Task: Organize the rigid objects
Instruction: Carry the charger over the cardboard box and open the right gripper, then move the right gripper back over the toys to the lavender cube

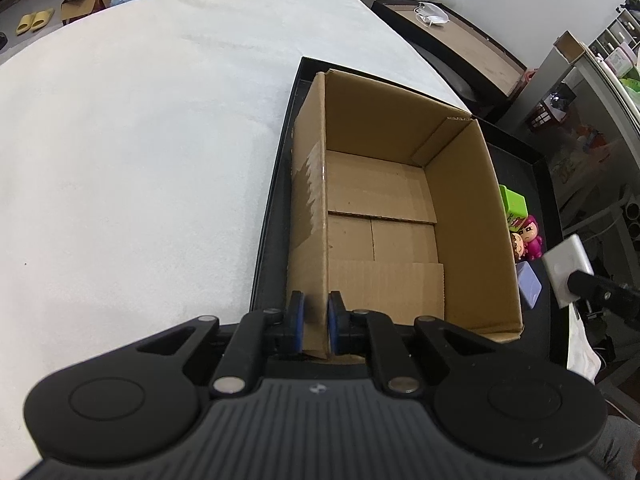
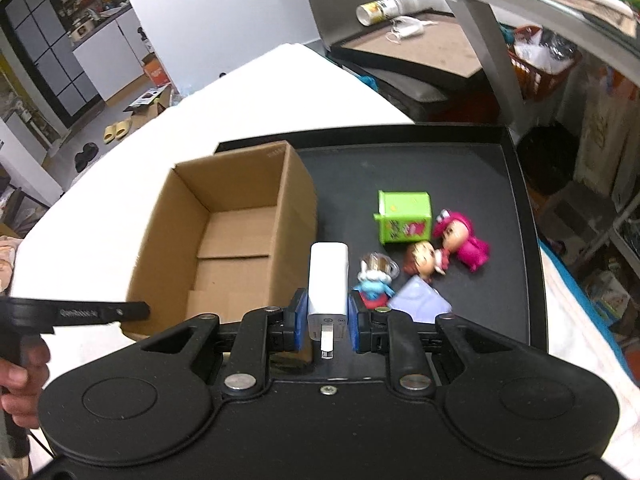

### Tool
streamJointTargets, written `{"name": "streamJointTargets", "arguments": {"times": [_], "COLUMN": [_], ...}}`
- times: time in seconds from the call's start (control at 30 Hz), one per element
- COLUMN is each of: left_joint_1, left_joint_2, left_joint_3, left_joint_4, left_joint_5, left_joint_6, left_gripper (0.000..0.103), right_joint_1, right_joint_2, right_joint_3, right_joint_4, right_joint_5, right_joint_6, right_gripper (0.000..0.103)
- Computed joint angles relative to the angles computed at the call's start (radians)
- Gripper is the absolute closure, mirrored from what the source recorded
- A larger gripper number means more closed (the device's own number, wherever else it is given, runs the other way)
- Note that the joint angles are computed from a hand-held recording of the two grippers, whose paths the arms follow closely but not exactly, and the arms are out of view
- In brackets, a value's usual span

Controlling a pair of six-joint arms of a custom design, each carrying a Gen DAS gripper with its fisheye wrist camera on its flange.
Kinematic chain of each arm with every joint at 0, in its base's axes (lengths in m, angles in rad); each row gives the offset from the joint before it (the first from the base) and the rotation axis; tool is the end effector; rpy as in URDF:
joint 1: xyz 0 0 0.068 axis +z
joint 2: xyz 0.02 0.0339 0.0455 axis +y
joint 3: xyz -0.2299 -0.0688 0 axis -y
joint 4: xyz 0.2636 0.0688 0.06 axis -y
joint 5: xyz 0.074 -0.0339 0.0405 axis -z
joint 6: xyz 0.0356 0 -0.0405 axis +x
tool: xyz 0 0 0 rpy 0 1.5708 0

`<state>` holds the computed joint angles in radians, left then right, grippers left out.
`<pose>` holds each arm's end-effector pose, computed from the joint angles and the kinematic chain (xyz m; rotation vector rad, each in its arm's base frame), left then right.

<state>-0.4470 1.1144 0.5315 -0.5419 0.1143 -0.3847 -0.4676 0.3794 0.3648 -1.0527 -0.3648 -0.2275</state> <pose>0.1957 -0.0983 0.1262 0.1214 2.7497 -0.3961 0.1152 -0.0439 0.1608 0.1846 2.5368 0.2180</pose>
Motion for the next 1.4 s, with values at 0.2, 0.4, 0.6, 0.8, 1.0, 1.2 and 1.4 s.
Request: {"name": "streamJointTargets", "arguments": {"times": [0.2,0.4,0.6,0.8,1.0,1.2,1.4], "left_joint_1": [0.008,0.019,0.036,0.035,0.038,0.039,0.051], "left_joint_2": [-0.007,-0.013,-0.012,0.004,0.008,0.018,0.013], "left_joint_3": [-0.019,-0.022,-0.015,0.002,0.004,0.008,-0.004], "left_joint_4": [0.026,0.021,0.008,0.002,-0.001,0.009,0.013], "left_joint_5": [0.009,0.021,0.039,0.041,0.047,0.055,0.072], "left_joint_6": [0.022,0.031,0.031,0.03,0.032,0.034,0.042], "left_gripper": [0.092,0.092,0.091,0.091,0.091,0.091,0.091], "right_joint_1": [0.167,0.321,0.411,0.485,0.535,0.579,0.578], "right_joint_2": [0.031,0.091,0.165,0.278,0.367,0.448,0.508], "right_joint_3": [0.027,0.034,0.051,0.068,0.083,0.12,0.142], "right_joint_4": [0.066,0.153,0.224,0.312,0.39,0.448,0.474], "right_joint_5": [0.073,0.142,0.168,0.187,0.191,0.197,0.2], "right_joint_6": [0.12,0.226,0.274,0.324,0.367,0.371,0.378], "right_gripper": [0.082,0.082,0.082,0.082,0.084,0.091,0.091]}}
